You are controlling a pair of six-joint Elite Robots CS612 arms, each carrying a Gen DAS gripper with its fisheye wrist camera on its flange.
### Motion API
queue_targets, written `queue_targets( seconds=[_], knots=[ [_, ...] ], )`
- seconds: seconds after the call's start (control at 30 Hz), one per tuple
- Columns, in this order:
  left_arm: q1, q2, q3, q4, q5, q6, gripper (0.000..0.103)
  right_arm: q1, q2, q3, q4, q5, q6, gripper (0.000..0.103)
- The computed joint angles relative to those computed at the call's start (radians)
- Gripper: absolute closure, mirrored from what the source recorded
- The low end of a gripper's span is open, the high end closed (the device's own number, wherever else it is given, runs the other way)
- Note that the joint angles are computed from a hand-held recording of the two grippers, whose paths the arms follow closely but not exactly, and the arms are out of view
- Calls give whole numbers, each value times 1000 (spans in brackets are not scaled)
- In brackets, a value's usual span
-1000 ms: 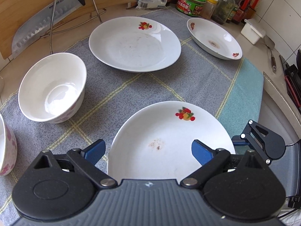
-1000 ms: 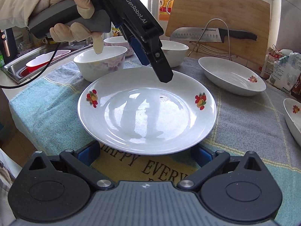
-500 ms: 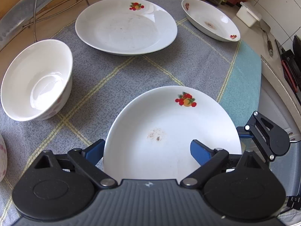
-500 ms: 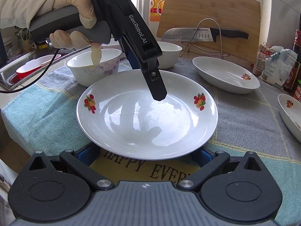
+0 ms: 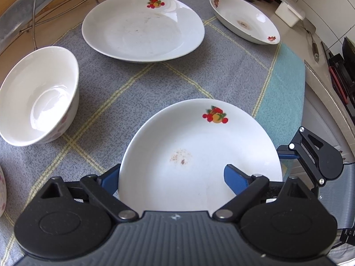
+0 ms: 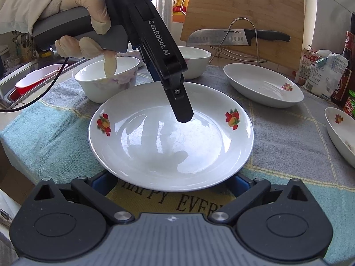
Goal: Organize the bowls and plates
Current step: 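Lift the large flowered plate with the left gripper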
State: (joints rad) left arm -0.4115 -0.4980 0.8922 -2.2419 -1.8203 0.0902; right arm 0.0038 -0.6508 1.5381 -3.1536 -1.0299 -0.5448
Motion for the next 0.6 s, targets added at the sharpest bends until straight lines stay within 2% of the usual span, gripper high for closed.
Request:
queue_targets(
  seconds=[0.2,0.33,0.6],
  knots=[
    [-4,-6,10,-10,9,3,9,-6,0,-4,3,2,-8,0],
    [-2,2,-10,22,-3,15,9,-6,2,-4,-4,-7,-33,0],
    [6,19,-43,62,-33,18,9,-3,7,-11,2,-6,-10,0]
  ],
)
